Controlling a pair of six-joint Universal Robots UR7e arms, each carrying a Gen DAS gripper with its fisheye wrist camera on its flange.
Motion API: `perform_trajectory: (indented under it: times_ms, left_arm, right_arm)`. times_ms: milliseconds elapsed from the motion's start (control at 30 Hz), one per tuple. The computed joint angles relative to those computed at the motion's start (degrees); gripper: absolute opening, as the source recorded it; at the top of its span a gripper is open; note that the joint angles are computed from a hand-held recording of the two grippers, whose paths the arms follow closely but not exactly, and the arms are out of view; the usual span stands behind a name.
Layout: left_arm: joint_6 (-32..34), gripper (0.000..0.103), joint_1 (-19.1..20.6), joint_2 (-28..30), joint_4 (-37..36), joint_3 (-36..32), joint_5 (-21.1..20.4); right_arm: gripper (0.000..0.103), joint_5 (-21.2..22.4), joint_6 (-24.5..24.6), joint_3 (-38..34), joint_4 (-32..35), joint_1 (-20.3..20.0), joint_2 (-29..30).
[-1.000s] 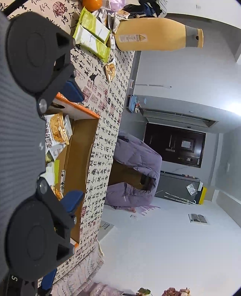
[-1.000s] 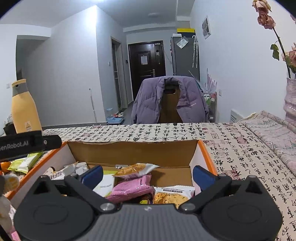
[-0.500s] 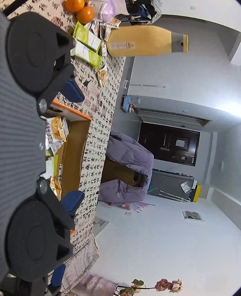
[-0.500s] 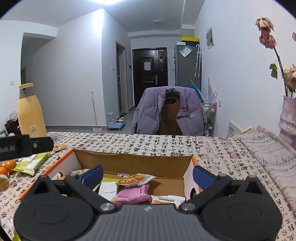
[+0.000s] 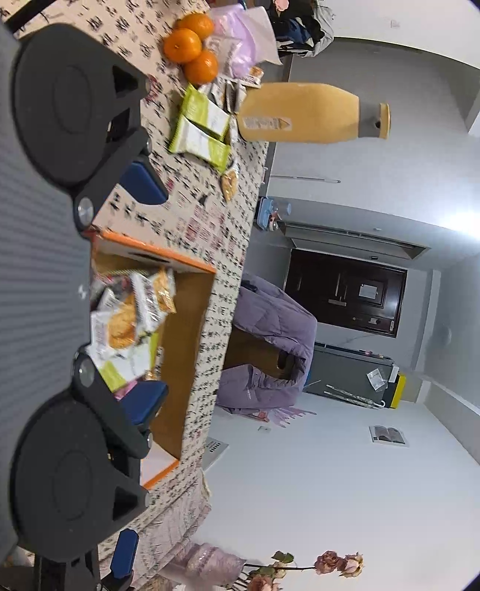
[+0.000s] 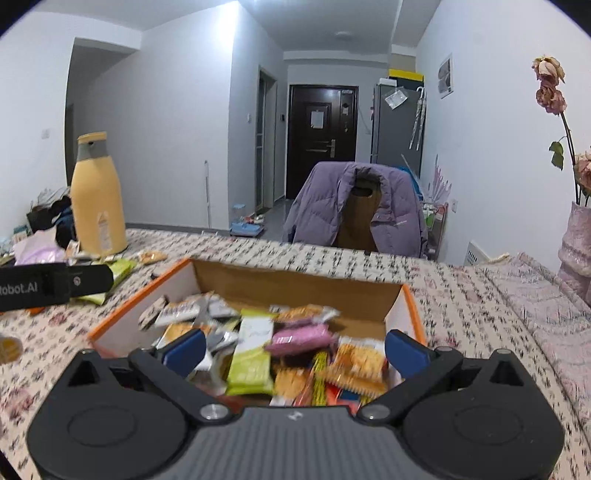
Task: Organize snacks
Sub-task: 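Move both tools back over the remaining snack pile, then grasp a white-labelled cracker packet with the right tool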
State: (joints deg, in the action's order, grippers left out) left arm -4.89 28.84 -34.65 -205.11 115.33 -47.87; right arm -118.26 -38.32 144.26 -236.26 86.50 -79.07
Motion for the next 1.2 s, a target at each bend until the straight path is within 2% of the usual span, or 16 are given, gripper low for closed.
perform_trajectory:
  times_ms: [133, 633, 800, 1000, 1200]
  left_arm:
    - [2.0, 0.103, -0.1, -0.8, -3.0, 4.4, 0.9]
    - [9.0, 0.103, 2.8, -4.5, -11.2, 17.9, -5.2]
    - [10.3, 0.103, 4.4, -4.7, -10.0, 18.7, -6.3]
    - [10.0, 0.103, 5.6, -5.3, -8.6, 18.6, -8.5]
    - [9.4, 0.103, 6.6, -6.0, -7.0, 18.5, -10.5]
  right_arm:
    - [0.103, -2.8, 1.7, 2.3, -2.7, 1.0, 2.8]
    - [0.103, -6.5, 10.6, 8.9, -15.4, 2.5, 13.3]
    - [0.103, -8.0, 11.2, 9.5, -17.8, 3.0, 17.0]
    - [0.103, -9.2, 12.3, 9.8, -16.8, 3.1, 18.8]
    - [0.102, -10.8, 11.0, 10.7, -18.0, 3.9, 21.0]
